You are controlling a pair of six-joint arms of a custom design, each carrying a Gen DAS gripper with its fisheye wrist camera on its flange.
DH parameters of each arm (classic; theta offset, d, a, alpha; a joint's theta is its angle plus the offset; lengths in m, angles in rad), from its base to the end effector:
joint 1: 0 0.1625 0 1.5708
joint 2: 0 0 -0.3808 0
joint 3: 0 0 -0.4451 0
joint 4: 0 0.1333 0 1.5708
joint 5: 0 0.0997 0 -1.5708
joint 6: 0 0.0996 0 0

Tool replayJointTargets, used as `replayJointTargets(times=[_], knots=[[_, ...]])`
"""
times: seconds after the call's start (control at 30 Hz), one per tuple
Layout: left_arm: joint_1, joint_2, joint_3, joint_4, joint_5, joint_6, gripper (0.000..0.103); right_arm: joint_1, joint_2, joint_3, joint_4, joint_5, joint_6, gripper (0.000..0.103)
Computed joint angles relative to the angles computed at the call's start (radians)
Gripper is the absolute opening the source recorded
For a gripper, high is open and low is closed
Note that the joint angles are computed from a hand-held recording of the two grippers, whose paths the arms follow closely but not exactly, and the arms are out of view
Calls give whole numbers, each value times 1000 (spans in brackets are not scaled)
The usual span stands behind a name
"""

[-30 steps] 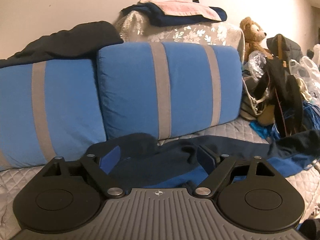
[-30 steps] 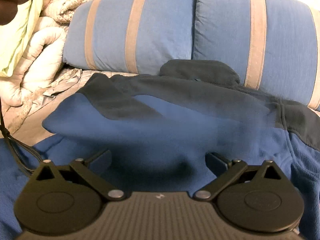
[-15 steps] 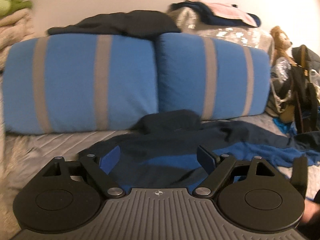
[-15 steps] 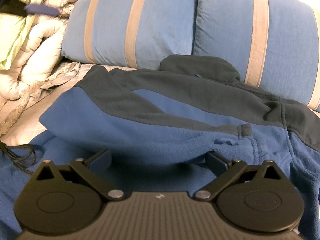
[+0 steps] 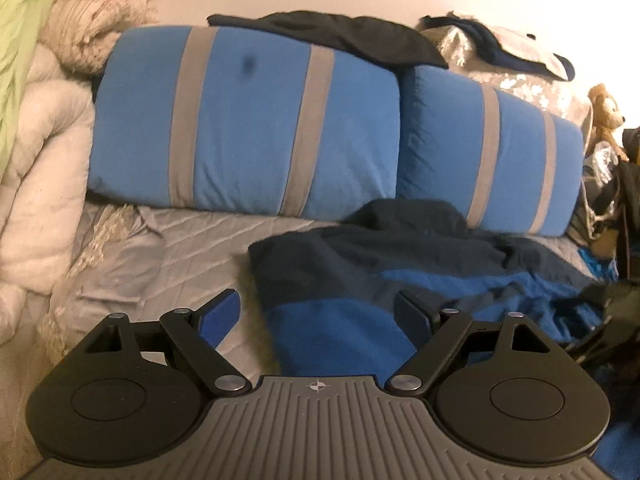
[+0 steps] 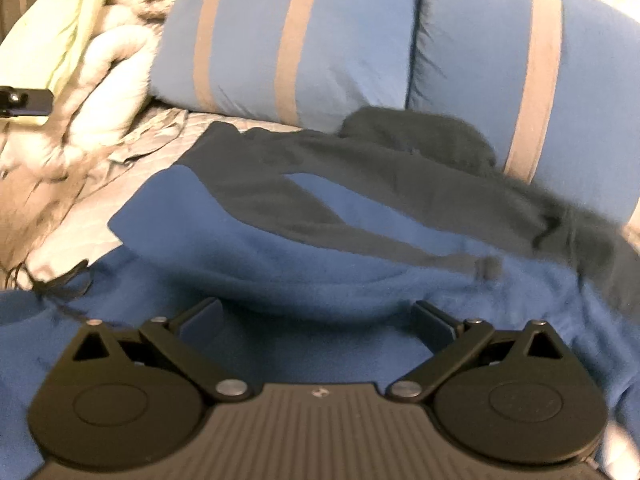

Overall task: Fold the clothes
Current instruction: 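Grasp the blue fleece edge of the jacket with the right gripper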

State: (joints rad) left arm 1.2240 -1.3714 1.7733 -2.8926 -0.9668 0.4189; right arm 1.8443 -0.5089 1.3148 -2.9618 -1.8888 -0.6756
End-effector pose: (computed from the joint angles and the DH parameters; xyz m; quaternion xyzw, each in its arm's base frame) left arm -0.0290 -0.6389 0.3913 0.1971 0.8429 -0.4139 0.2816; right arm 0.3080 -0.7197 0.0031 0.3914 -0.8618 0.2487 0.2054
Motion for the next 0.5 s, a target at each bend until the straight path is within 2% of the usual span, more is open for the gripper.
replayJointTargets(times=[0.1, 0.27, 0.4, 0.5], knots=[[15, -6, 8, 15, -5, -4, 84, 6, -31, 12, 14, -29, -149, 103], [42, -7, 22, 10, -36, -20, 84, 1, -23, 20, -63, -121, -526, 103], [62, 6, 18, 18, -64, -31, 84, -19, -2, 33, -156, -131, -795, 103], [70, 22, 10, 27, -64, -19, 84, -26, 21, 25, -199, -124, -932, 101]])
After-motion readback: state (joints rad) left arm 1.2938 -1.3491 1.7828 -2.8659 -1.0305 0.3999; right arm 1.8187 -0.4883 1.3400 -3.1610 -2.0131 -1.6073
